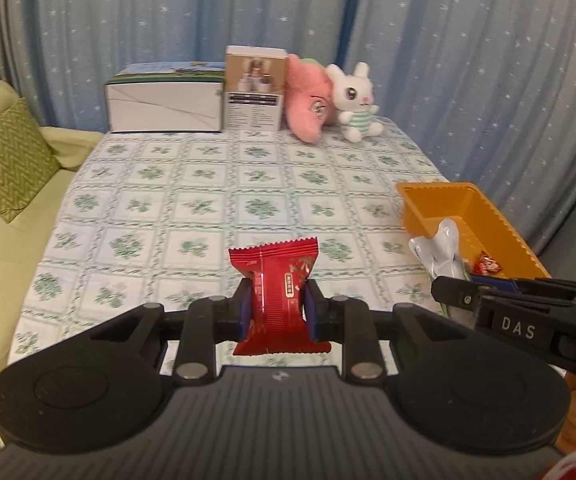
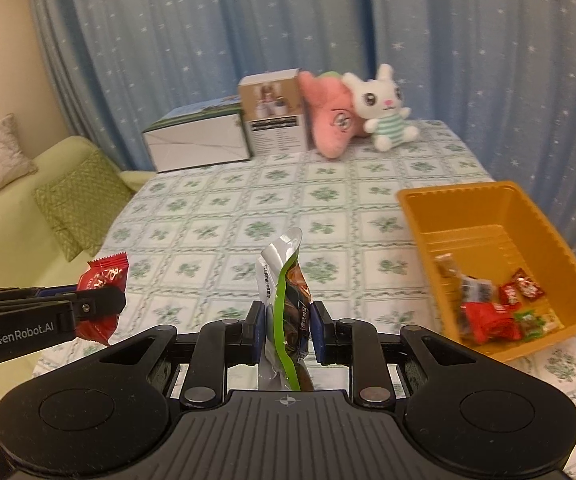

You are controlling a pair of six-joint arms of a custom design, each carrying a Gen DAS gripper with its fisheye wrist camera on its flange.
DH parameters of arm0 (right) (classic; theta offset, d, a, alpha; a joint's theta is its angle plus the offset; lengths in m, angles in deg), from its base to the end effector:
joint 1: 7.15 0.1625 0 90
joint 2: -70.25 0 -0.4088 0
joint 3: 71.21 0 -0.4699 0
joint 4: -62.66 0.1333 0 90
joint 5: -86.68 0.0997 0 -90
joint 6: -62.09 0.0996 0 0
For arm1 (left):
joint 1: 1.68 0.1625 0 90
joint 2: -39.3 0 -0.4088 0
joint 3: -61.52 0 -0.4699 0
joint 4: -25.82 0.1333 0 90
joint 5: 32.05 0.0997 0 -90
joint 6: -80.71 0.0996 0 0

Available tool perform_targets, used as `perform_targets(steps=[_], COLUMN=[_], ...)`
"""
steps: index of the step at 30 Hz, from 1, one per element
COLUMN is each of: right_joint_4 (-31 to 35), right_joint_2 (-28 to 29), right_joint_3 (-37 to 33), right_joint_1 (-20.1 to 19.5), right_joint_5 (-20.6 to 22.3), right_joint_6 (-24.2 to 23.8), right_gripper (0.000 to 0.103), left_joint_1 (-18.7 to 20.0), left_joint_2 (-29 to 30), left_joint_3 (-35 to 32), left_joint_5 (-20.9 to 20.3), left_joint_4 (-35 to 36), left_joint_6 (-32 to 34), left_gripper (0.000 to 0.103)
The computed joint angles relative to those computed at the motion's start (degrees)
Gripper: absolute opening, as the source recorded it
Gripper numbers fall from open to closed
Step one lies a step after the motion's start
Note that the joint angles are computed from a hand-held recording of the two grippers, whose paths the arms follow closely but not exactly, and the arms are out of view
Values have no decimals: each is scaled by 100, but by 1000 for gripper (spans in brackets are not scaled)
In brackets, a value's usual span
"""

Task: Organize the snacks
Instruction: 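Carry the red candy and green snack bag over the orange tray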

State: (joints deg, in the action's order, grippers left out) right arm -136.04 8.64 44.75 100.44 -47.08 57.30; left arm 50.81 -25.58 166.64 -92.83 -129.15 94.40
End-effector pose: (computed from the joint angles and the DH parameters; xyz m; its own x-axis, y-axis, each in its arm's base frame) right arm 0.2381 -0.5380 0.1794 -0.8406 0.2700 0.4696 -0.2472 0.5802 -0.7761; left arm -0.2571 -0.6336 0.1918 -0.6626 0.5294 -0.5298 0.7306 0.6126 -0.3015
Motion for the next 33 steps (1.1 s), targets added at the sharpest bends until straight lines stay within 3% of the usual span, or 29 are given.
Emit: perform_targets(steps=[17, 33], right_joint_4=[-397, -113], right_joint_2=[-1217, -2093], right_joint_3=[821, 1148], right_joint_1=[-502, -1313], right_joint_5=[-493, -131], right_joint_6=[233, 53], right_gripper=[24, 24], left_joint_1=[-488, -689], left_joint_2=[933, 2020], left_joint_3=[-418, -1170], left_joint_5=[-678, -1102], left_joint_4=[93, 336], left_joint_6=[200, 281], left_gripper=[24, 24])
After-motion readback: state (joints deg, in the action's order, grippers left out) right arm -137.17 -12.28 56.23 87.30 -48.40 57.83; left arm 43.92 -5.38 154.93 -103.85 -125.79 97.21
